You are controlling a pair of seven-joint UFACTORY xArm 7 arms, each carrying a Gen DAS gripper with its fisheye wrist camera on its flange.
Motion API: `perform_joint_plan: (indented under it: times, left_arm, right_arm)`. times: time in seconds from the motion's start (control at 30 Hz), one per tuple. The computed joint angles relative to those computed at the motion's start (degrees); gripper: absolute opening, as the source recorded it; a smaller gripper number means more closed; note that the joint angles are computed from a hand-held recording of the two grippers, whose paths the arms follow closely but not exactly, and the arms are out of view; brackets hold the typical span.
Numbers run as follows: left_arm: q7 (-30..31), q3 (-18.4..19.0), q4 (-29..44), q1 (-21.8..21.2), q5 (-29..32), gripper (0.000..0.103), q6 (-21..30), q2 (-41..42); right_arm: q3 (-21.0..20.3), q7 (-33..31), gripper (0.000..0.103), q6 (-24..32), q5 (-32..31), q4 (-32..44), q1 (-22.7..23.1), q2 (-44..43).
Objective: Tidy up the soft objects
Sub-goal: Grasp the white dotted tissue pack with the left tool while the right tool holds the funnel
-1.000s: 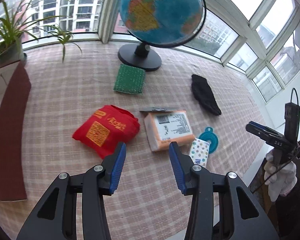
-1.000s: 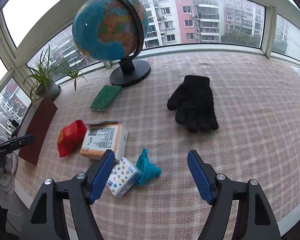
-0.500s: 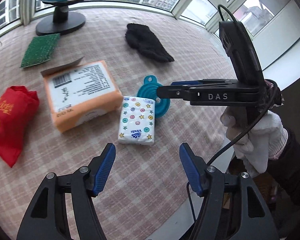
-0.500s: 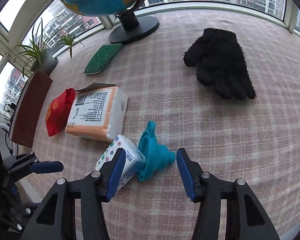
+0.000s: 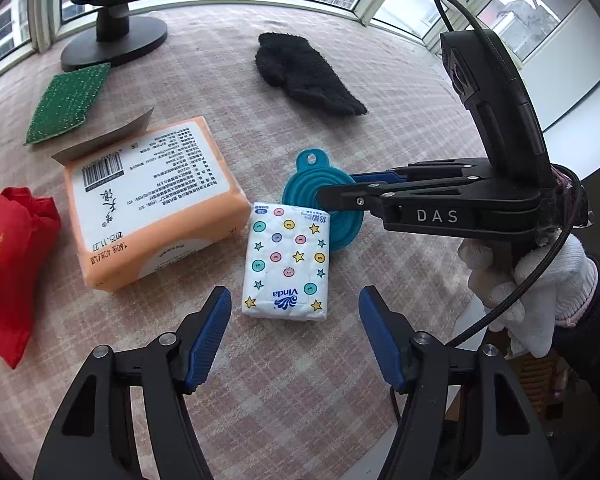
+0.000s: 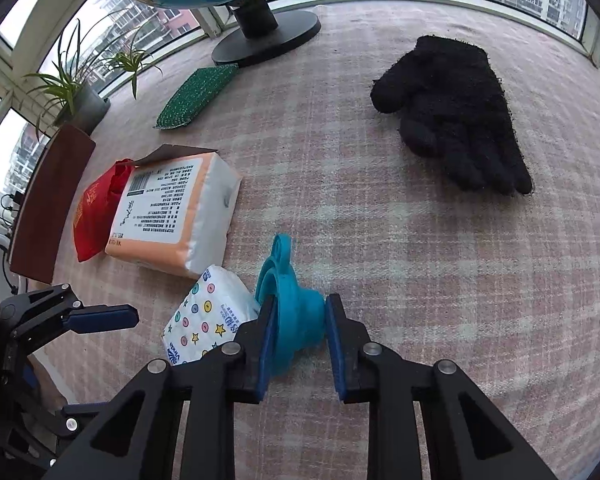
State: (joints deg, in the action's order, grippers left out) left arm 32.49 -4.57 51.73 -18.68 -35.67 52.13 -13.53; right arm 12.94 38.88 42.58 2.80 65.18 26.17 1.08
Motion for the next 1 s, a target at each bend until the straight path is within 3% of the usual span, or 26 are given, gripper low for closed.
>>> perform_joint_plan:
  times: [0.03, 0.07, 0.87, 0.97, 1.0]
  left_arm:
    - [-0.05, -0.11, 0.07, -0.02, 0.15, 0.066, -0.17, 0.22]
    - [-0.17, -0.21, 0.14, -0.01, 0.31, 0.066, -0.29, 0.42]
    - [-3.36, -3.52, 2.83, -1.22, 6.17, 0.066, -4.61, 7.66]
    - [-2.04, -3.48, 2.31, -1.33, 5.14, 0.063, -5.11, 7.46]
    - [-1.61, -3.41, 2.4, -1.38, 4.68, 0.056, -4.86, 7.53]
  right_arm:
    - [0.0, 0.11, 0.01, 0.18, -0.7, 0.06, 0.03, 0.05]
    - [0.05, 0.96, 0.01, 0.92, -2.35, 0.43, 0.15, 0.24]
    - [-0.06, -0.04, 0.009, -1.82, 0.61, -2.34, -0.52, -1.61]
    - [0.0, 0.17, 0.009, -1.81, 0.39, -2.32, -0.46, -1.54]
    - [0.01, 0.37, 0.009, -1.86, 0.33, -2.38, -0.45, -1.6]
